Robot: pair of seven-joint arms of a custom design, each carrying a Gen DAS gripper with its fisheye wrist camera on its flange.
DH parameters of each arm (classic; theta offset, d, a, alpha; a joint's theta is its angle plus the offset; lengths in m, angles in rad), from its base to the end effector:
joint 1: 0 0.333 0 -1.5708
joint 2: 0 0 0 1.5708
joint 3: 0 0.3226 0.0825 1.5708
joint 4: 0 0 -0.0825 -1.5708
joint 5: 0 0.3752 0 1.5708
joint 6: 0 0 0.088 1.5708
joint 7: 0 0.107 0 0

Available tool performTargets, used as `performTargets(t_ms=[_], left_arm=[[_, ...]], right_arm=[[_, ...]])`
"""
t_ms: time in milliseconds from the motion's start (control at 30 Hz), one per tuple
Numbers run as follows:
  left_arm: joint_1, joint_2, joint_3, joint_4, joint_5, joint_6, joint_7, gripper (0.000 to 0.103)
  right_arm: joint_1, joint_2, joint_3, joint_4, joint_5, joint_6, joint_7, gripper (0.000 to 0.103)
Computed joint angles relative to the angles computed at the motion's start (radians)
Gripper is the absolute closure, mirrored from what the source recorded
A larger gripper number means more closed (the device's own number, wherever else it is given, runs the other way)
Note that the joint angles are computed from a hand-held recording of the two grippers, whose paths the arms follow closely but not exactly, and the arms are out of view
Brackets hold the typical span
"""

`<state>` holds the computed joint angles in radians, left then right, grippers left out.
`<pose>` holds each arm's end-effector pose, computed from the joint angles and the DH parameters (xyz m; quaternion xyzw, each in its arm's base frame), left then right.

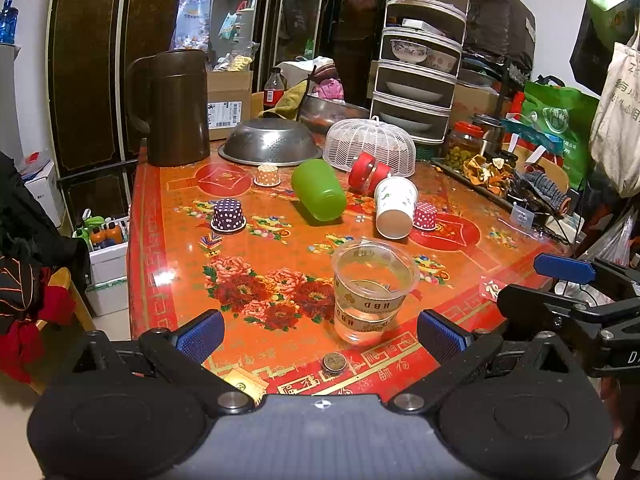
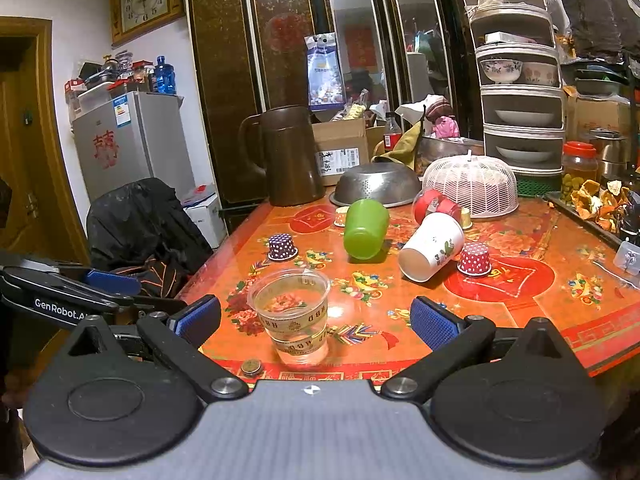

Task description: Flip cup upright

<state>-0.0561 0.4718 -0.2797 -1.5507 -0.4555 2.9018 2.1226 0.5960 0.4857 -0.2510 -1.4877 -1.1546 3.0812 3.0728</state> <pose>0.7073 -0.1746 0.4943 -0.4906 0.7430 -0.4084 0.2011 0.6316 0.3479 0.4946 -0.6089 0.5706 -0.2905 0.4683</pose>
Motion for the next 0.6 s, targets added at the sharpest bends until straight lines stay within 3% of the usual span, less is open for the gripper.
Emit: performTargets(t_ms=[600], left_arm=[[-0.002,-0.001,0.001,-0.002,0.005,0.001,-0.006,0.000]], right_arm=[[0.005,0.003,-0.008,-0.001,0.021,0.009,-0.018,0.001]])
